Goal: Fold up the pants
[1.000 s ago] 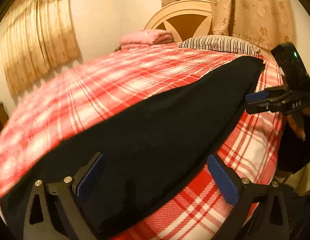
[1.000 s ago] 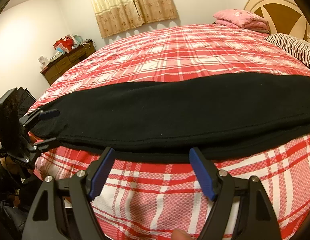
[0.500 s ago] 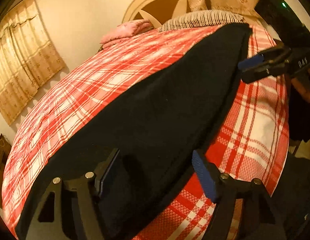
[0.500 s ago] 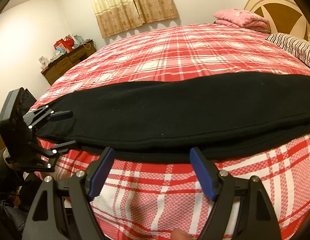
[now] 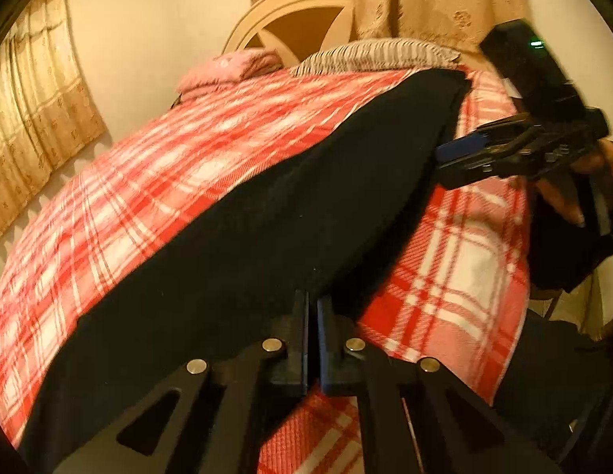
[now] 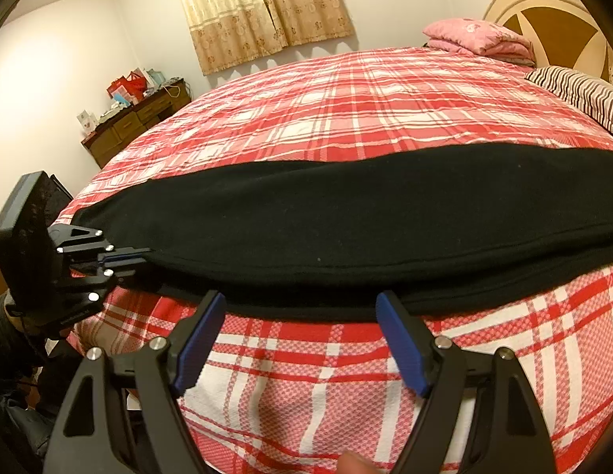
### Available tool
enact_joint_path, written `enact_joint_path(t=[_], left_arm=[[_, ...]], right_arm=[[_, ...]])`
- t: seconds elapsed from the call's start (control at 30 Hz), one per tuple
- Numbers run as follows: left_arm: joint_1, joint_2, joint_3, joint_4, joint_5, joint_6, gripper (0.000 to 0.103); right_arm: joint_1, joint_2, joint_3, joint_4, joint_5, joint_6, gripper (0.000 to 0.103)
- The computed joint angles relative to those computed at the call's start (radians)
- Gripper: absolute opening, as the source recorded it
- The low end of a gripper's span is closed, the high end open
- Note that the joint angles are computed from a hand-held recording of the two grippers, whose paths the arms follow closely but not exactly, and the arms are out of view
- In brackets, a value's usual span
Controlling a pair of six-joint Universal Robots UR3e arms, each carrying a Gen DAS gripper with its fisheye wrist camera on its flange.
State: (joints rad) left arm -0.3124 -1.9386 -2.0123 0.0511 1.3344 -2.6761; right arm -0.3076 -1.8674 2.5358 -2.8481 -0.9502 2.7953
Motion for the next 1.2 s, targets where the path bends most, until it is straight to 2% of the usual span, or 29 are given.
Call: enact_joint_path(t=[0.07, 0.17, 0.27, 0.33, 0.43, 0.53, 0.63, 0.7, 0.73, 0.83, 0.9, 0.97, 1.03, 1.13, 1.17, 1.2], left_arm=[[0.004, 0.032, -0.035, -0.013, -0.026, 0.036, 0.003], [-0.008, 0.003, -0.037, -0.042, -0.015, 0.054, 0.003], [-0.019, -0.044, -0.049, 0.061, 0.023, 0.000, 0.004], [-0.040, -0.047, -0.032, 0.075, 0.078, -0.052, 0.006], [-0.056, -0.018, -0.065, 0.138, 0.133, -0.049, 0.008], [0.011, 0.059, -0.160, 0.180, 0.086, -0.060, 0.009], [0.114, 0.144, -0.285, 0.256, 0.045, -0.053, 0.010], [0.194, 0.200, -0.358, 0.279, 0.021, -0.043, 0.010], [0.236, 0.219, -0.383, 0.278, 0.010, -0.037, 0.010], [0.326, 0.214, -0.413, 0.252, -0.005, -0.014, 0.010], [0.377, 0.195, -0.431, 0.203, -0.051, 0.022, 0.010], [0.427, 0.191, -0.510, 0.297, -0.119, 0.045, 0.011], [0.457, 0.249, -0.541, 0.243, -0.148, 0.060, 0.011], [0.511, 0.329, -0.566, 0.164, -0.212, 0.057, 0.011], [0.521, 0.347, -0.572, 0.163, -0.219, 0.050, 0.011], [0.542, 0.370, -0.589, 0.177, -0.235, 0.042, 0.011]], right_arm=[[-0.019, -0.017, 0.016, 0.000, 0.024, -0.014, 0.081], [-0.020, -0.040, 0.016, -0.001, 0.009, 0.013, 0.081], [-0.044, -0.055, 0.029, -0.002, 0.044, 0.014, 0.081], [-0.035, -0.055, 0.028, -0.007, 0.031, 0.014, 0.081], [-0.007, -0.035, 0.030, -0.066, 0.003, 0.024, 0.081], [-0.032, -0.075, 0.058, -0.088, 0.043, 0.035, 0.081], [-0.057, -0.174, 0.058, -0.010, 0.099, 0.046, 0.081], [-0.025, -0.197, 0.011, 0.025, 0.096, 0.046, 0.084], [0.010, -0.163, -0.015, -0.008, 0.078, 0.086, 0.089], [0.140, 0.015, -0.181, -0.044, 0.035, 0.161, 0.090], [0.251, 0.205, -0.360, -0.072, -0.002, 0.234, 0.086], [0.343, 0.363, -0.554, -0.016, -0.035, 0.257, 0.080], [0.422, 0.518, -0.763, 0.080, -0.054, 0.260, 0.074], [0.533, 0.779, -1.077, 0.146, -0.056, 0.333, 0.070], [0.565, 0.862, -1.182, 0.158, -0.063, 0.356, 0.069], [0.590, 0.912, -1.287, 0.243, -0.086, 0.348, 0.069]])
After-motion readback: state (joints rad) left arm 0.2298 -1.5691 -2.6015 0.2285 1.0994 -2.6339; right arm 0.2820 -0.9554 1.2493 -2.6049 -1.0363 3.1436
